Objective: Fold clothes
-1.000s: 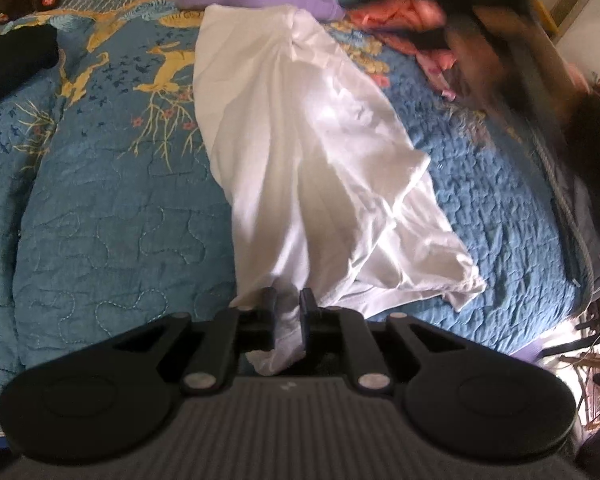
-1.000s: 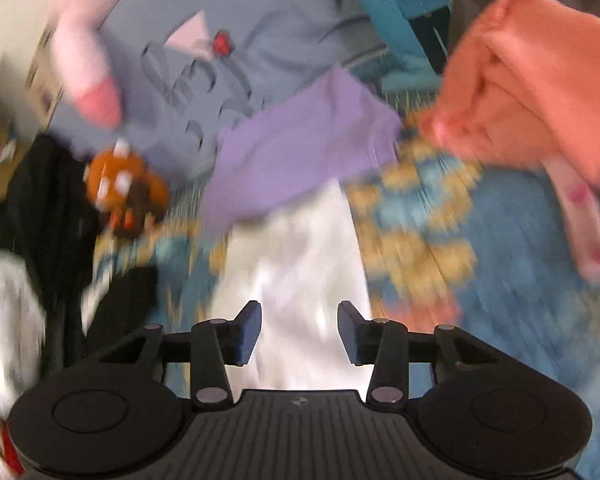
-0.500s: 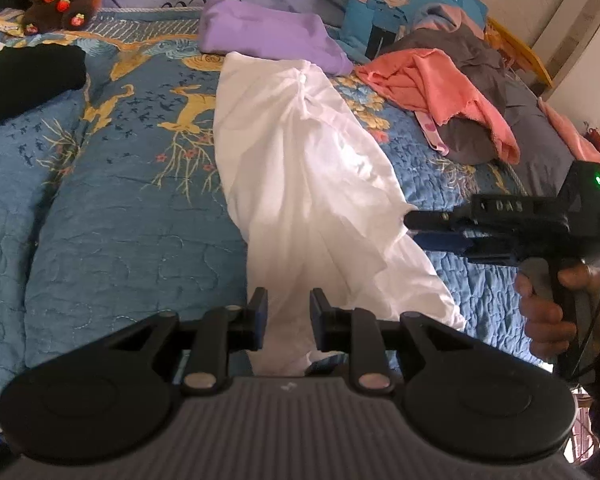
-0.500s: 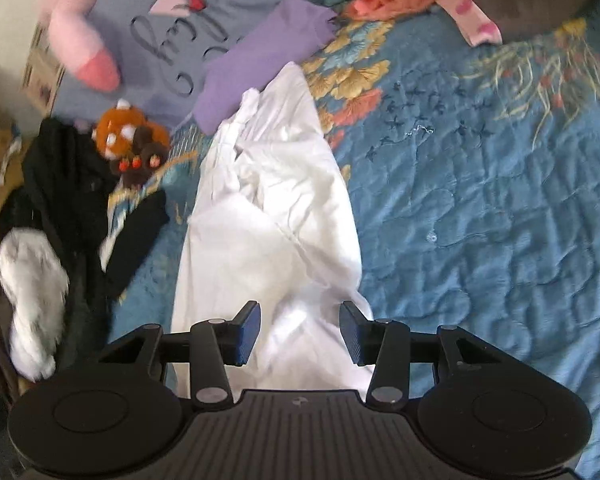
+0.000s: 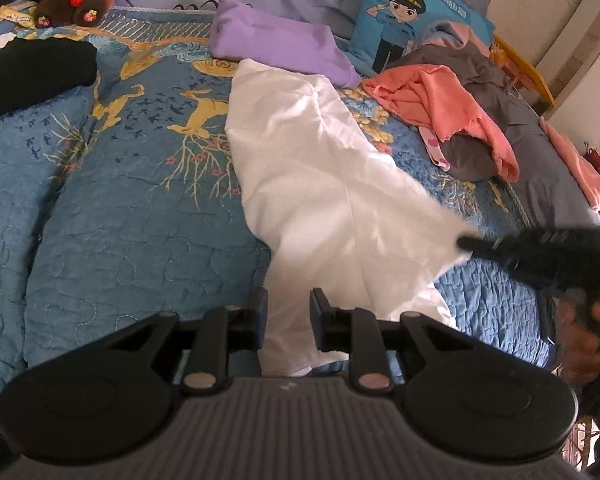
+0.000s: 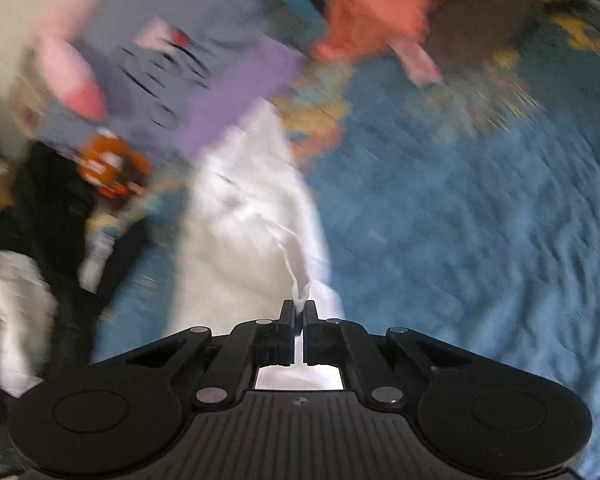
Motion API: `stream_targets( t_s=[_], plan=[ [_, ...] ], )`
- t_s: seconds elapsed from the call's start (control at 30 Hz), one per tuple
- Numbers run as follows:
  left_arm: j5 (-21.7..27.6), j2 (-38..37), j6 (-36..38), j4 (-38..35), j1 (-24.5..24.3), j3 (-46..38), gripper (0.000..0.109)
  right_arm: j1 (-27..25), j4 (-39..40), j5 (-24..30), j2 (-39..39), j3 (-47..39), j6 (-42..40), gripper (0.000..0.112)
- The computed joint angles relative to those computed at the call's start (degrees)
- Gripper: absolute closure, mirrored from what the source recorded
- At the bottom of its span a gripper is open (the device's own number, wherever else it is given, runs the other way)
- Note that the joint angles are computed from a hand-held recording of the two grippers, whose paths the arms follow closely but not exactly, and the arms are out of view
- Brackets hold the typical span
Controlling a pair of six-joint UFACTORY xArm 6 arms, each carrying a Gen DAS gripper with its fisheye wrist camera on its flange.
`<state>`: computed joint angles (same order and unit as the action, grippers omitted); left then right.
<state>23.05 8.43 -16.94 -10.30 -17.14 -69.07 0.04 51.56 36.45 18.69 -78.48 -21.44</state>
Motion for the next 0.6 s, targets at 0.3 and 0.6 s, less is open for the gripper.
stream_targets(
  t_s=[0.3,0.6],
  plan=[
    [-0.25,0.21,-0.02,0.31,-0.12,0.13,0.077,-0.76,-1.14,-0.79,-0.10,1.33,1.91,0.103],
    [-1.45,1.64,11.78,-8.22,-1.99,-1.33,0.077,-0.11,3.73,-0.95,2.41,-5.39,-5.56,0.080]
  ],
)
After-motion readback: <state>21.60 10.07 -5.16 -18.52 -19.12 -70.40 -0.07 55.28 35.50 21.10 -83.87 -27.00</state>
